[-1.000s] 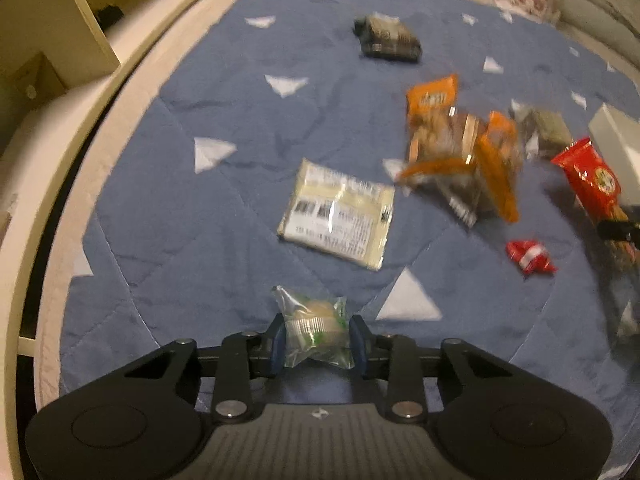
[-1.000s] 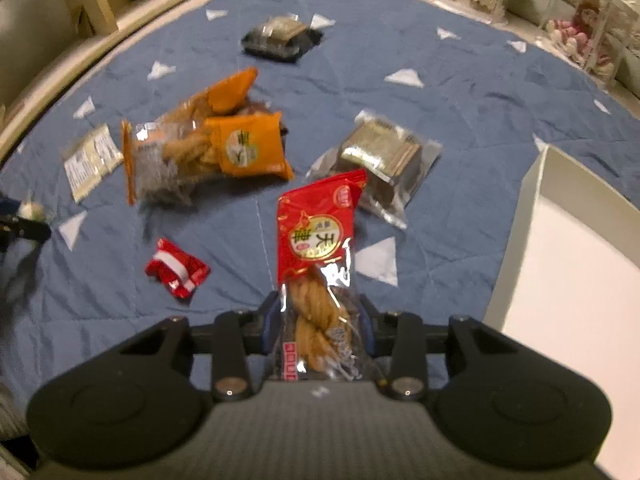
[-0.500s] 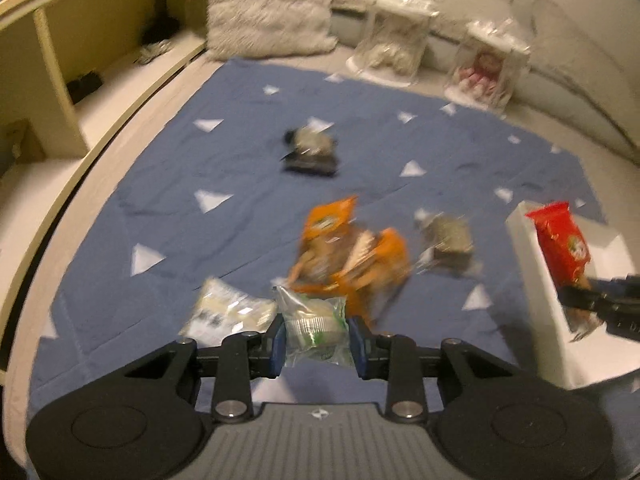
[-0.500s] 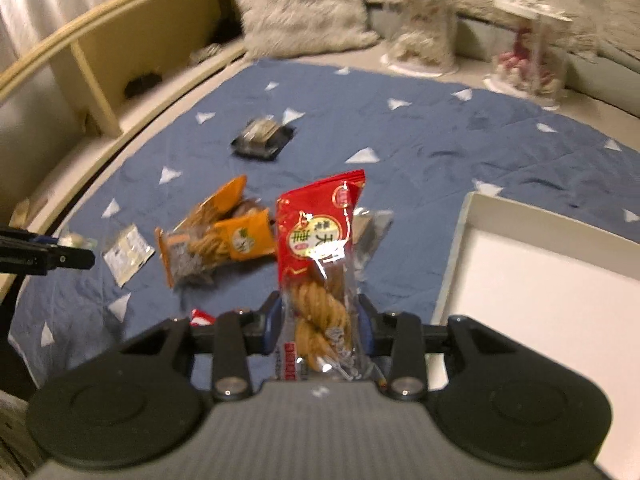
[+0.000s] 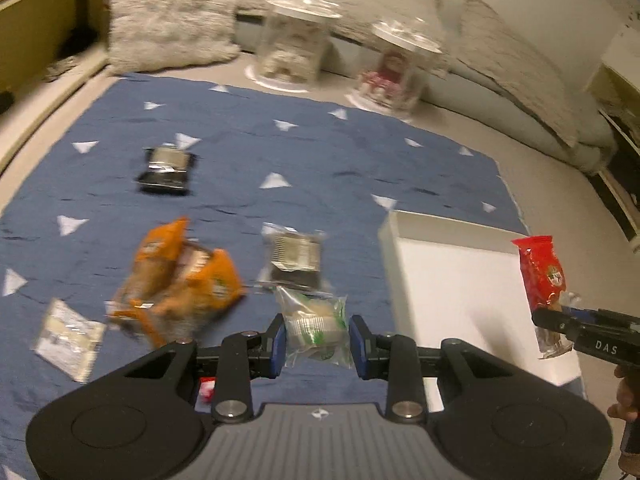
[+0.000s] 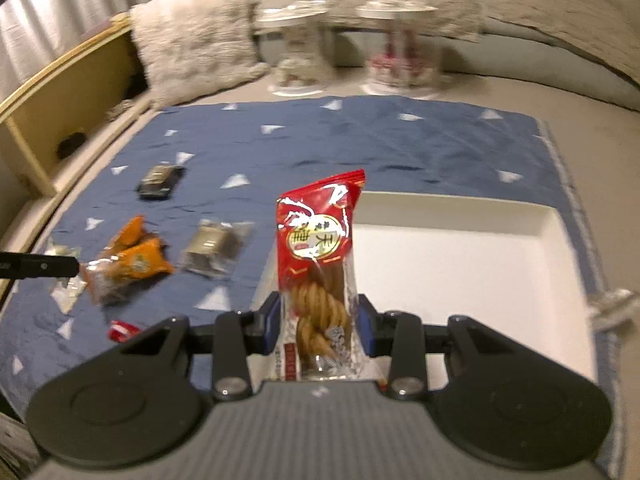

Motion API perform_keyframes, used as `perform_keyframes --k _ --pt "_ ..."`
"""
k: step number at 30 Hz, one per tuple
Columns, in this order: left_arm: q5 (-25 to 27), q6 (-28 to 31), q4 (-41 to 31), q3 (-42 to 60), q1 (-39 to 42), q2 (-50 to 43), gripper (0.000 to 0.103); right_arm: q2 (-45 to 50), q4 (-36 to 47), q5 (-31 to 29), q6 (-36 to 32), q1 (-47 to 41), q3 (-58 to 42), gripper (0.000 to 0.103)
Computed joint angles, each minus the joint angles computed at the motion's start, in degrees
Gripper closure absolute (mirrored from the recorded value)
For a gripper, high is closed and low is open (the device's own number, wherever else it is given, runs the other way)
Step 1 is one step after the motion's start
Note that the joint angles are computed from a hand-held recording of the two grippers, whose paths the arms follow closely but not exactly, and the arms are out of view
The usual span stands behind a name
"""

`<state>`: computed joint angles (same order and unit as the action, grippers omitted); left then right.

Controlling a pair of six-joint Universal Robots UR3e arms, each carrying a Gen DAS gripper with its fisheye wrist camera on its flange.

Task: Organize snacks
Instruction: 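Carry both snacks into the white box and open both tools to release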

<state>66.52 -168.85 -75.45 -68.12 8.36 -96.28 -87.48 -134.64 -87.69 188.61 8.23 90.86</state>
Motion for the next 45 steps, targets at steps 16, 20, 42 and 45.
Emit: perform_keyframes --k 16,20,42,45 --pt "-5.72 -11.15 7.76 -1.83 -14.77 -7.34 0.068 -19.78 2.1 4.23 -9.66 -24.74 23.55 0.059" --pt "-4.85 -12.13 8.7 -1.53 -17.4 -10.0 0.068 -17.94 1.0 3.02 -10.81 -25.98 24.37 0.059" --pt "-1.2 -13.36 -0.82 13.37 -23.52 -25.21 0.051 -3.74 5.3 1.38 -11.6 -23.75 15.2 0.052" --pt "-0.15 -13.64 -1.05 12.93 -23.43 -24.66 0.041 -3.66 5.64 1.23 -11.74 -23.17 14.71 0.04"
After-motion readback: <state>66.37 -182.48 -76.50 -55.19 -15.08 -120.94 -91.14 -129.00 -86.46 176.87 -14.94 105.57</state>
